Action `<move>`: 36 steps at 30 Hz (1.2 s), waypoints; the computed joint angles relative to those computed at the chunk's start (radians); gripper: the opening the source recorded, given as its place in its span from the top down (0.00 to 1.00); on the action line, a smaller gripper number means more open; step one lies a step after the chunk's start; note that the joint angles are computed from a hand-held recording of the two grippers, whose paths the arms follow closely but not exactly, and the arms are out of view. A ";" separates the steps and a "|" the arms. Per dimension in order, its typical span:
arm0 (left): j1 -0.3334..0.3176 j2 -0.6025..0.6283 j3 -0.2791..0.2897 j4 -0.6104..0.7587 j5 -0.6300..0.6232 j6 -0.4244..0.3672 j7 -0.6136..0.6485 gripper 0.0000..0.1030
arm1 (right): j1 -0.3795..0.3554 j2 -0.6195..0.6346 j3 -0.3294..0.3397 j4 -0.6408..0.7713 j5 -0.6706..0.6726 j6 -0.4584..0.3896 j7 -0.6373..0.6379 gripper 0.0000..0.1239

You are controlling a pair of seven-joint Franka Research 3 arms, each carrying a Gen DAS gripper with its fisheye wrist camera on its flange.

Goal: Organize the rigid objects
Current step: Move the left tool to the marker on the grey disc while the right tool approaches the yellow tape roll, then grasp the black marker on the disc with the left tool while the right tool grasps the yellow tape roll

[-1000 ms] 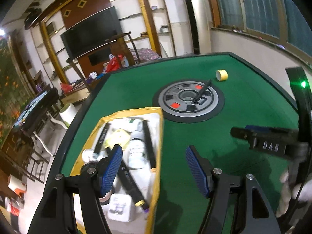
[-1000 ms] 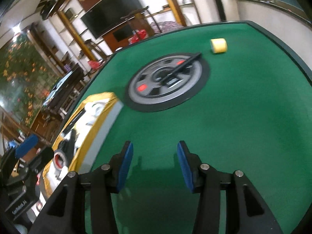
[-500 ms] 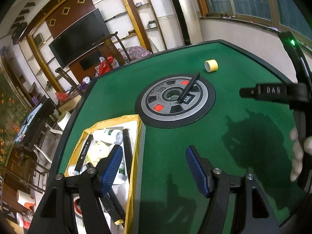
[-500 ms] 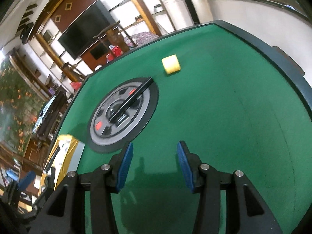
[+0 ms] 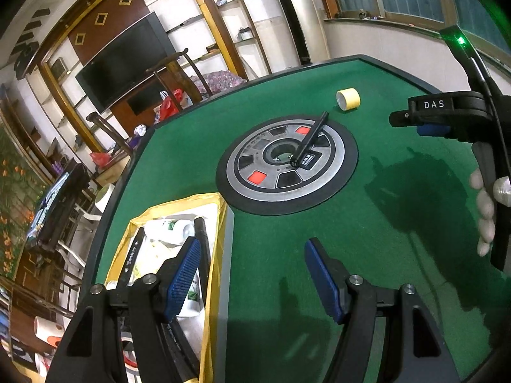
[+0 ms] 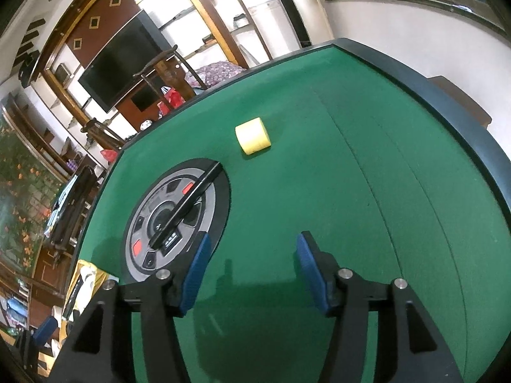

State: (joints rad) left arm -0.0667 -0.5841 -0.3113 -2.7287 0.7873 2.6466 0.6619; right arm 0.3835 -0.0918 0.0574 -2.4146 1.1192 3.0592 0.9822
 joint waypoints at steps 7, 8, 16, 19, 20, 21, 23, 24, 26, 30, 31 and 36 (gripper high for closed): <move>0.016 0.063 -0.007 0.036 0.032 0.005 -0.018 0.31 | -0.032 0.044 -0.002 0.010 -0.024 -0.013 0.018 0.55; 0.015 0.071 -0.004 0.040 0.035 0.006 -0.020 0.31 | -0.037 0.045 0.000 0.007 -0.031 -0.011 0.024 0.55; -0.056 0.214 0.137 0.125 -0.174 0.069 0.164 0.31 | -0.055 0.044 0.001 0.007 0.024 -0.017 -0.013 0.55; -0.023 0.310 0.137 0.212 -0.224 0.077 0.195 0.31 | -0.056 0.035 -0.001 0.003 0.047 -0.012 -0.027 0.55; -0.002 0.343 0.122 0.244 -0.197 0.072 0.179 0.31 | -0.056 0.033 -0.002 0.003 0.054 -0.014 -0.032 0.55; 0.011 0.381 0.111 0.278 -0.170 0.069 0.165 0.31 | -0.057 0.032 -0.004 0.003 0.060 -0.016 -0.035 0.55; 0.018 0.444 0.105 0.332 -0.140 0.065 0.139 0.31 | -0.059 0.033 -0.007 0.007 0.078 -0.025 -0.046 0.55; 0.014 0.475 0.108 0.356 -0.135 0.072 0.134 0.31 | -0.060 0.032 -0.007 0.007 0.079 -0.027 -0.044 0.55; 0.000 0.527 0.119 0.397 -0.153 0.089 0.158 0.31 | -0.064 0.033 -0.009 0.010 0.087 -0.040 -0.046 0.55; -0.028 0.654 0.140 0.508 -0.169 0.094 0.200 0.31 | -0.068 0.033 -0.008 0.014 0.107 -0.046 -0.061 0.55; -0.035 0.683 0.145 0.534 -0.169 0.092 0.206 0.30 | -0.068 0.033 -0.007 0.014 0.110 -0.043 -0.064 0.55; -0.048 0.716 0.161 0.567 -0.195 0.116 0.219 0.46 | -0.064 0.036 0.001 0.012 0.095 -0.019 -0.058 0.55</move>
